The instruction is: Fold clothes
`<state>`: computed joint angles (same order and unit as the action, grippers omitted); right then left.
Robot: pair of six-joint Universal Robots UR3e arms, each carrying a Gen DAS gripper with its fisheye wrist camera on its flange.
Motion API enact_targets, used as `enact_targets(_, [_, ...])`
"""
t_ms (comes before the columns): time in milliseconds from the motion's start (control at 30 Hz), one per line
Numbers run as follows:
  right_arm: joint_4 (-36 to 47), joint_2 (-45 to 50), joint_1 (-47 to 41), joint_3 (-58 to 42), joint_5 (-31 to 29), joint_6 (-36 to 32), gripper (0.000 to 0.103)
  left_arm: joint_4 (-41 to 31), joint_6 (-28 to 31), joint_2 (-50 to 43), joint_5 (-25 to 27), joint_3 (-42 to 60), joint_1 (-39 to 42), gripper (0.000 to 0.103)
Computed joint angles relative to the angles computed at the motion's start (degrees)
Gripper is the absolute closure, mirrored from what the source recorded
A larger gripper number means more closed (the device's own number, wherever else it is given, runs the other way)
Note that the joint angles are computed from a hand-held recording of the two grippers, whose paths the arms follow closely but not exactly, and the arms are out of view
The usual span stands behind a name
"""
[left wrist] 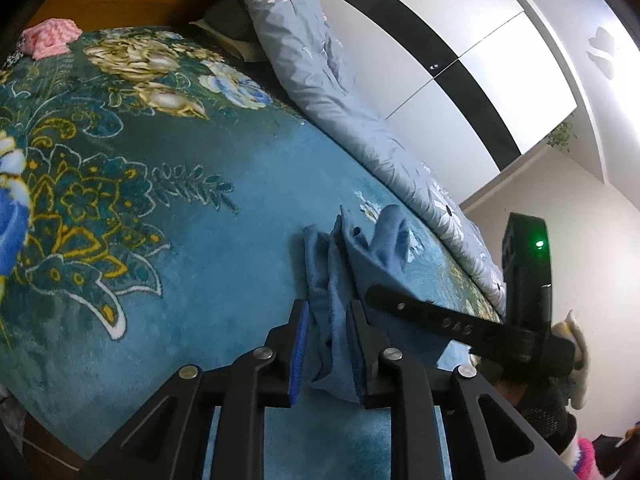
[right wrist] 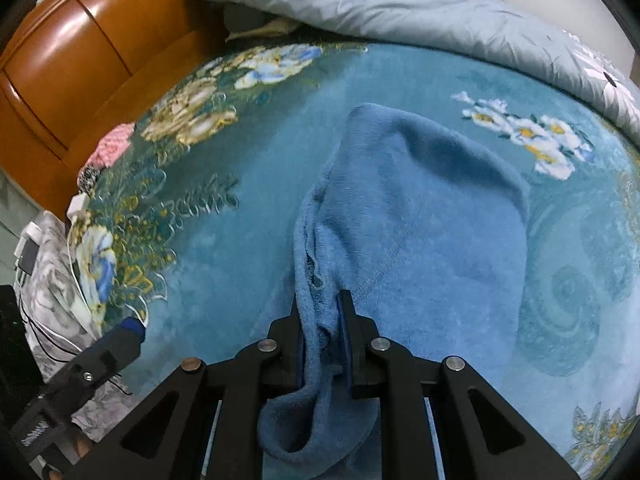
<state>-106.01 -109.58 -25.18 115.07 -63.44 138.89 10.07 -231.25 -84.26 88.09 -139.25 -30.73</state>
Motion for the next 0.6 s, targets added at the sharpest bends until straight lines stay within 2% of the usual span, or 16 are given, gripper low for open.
enact_targets(200, [-1.01, -0.32, 2.47, 0.33, -0.89, 0.19, 0.080, -0.49, -1.47, 0.30, -0.06, -0.82, 0.54, 0.074])
enact_targets(333, [5.75, -0.50, 0.31, -1.52, 2.90, -3.87, 0.065, -0.73, -2.24, 0.18, -0.44, -0.90, 0.60, 0.070])
enact_targets(400, [13.44, -2.01, -2.07, -3.39, 6.50, -10.48, 0.060, -1.03, -2.51, -0.04, -0.52, -0.61, 0.52, 0.069])
enact_targets(467, [22.14, -4.69, -6.13, -5.61, 10.44, -17.91, 0.060, -1.77, -3.01, -0.41, -0.83, 0.09, 0.33, 0.068])
enact_targets(600, [40.99, -10.66, -22.77, -10.67, 17.82, -34.24, 0.051, -2.38, -2.30, -2.43, -1.48, 2.84, -0.93, 0.065])
